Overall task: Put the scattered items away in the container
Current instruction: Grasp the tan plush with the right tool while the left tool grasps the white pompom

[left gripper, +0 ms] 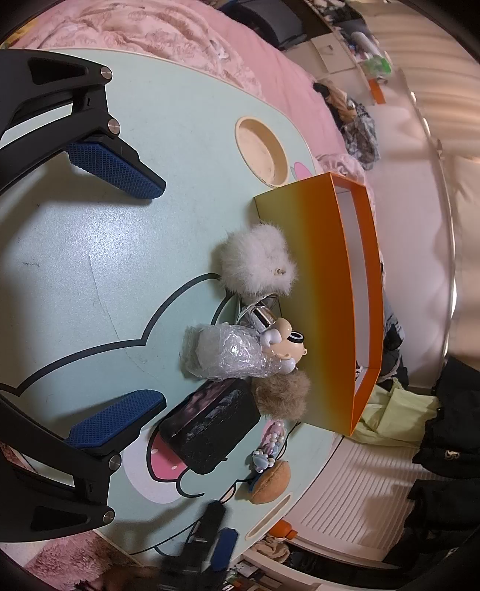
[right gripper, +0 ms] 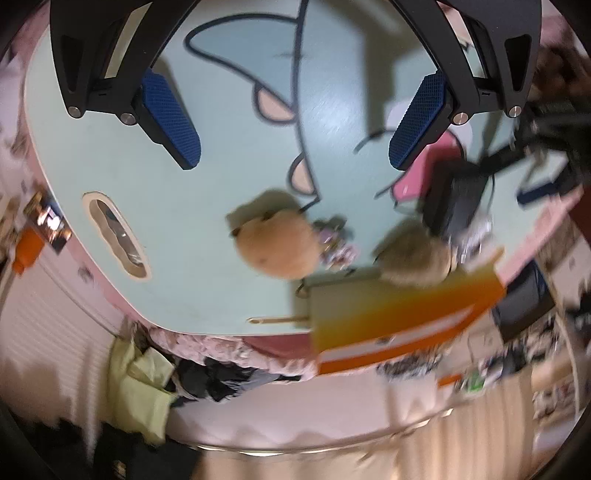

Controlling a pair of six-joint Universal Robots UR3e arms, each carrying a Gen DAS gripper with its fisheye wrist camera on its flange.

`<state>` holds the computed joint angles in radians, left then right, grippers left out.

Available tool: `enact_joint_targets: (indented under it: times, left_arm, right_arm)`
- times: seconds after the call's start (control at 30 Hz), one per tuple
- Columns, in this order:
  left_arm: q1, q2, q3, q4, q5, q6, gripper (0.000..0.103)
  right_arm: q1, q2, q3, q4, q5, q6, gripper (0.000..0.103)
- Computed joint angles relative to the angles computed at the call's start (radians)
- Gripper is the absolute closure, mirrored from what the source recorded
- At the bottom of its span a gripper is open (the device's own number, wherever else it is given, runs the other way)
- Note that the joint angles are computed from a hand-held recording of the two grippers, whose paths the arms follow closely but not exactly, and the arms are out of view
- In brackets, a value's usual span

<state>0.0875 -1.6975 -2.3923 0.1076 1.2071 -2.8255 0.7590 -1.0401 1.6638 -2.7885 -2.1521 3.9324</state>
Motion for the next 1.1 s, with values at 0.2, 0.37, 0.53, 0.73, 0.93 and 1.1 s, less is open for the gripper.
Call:
enact_joint_targets:
  times: [0.2, 0.37, 0.53, 0.73, 0.93, 1.1]
  left_arm:
    - [-0.008, -0.009, 0.008, 0.002, 0.001, -0.005, 0.001]
    - [-0.012, -0.010, 0.008, 0.005, 0.004, -0.005, 0.001]
    - [-0.016, -0.019, 0.015, 0.007, 0.002, -0.011, 0.001]
    - [0.001, -0.007, 0.005, -0.001, -0.024, -0.008, 0.001]
    - [0.081, 0.104, 0.087, -0.281, -0.163, 0.040, 0.001]
    - [0.068, 0.022, 0.249, -0.298, -0.107, -0.080, 0.020]
  right_arm:
    - [-0.119, -0.051, 0.025, -0.114, 0.113, 0.013, 0.010]
    - [-0.185, 0.018, -0.176, 0.146, 0.164, 0.034, 0.037]
    - [-0.170, 0.039, -0.202, 0.145, 0.150, -0.021, 0.057]
    - [-0.094, -0.058, -0.027, -0.111, 0.072, -0.040, 0.058]
    - [0.017, -0.002, -0.048, -0.049, 0.051, -0.065, 0.057]
    - [0.046, 0.057, -0.098, 0.028, 0.010, -0.047, 0.056]
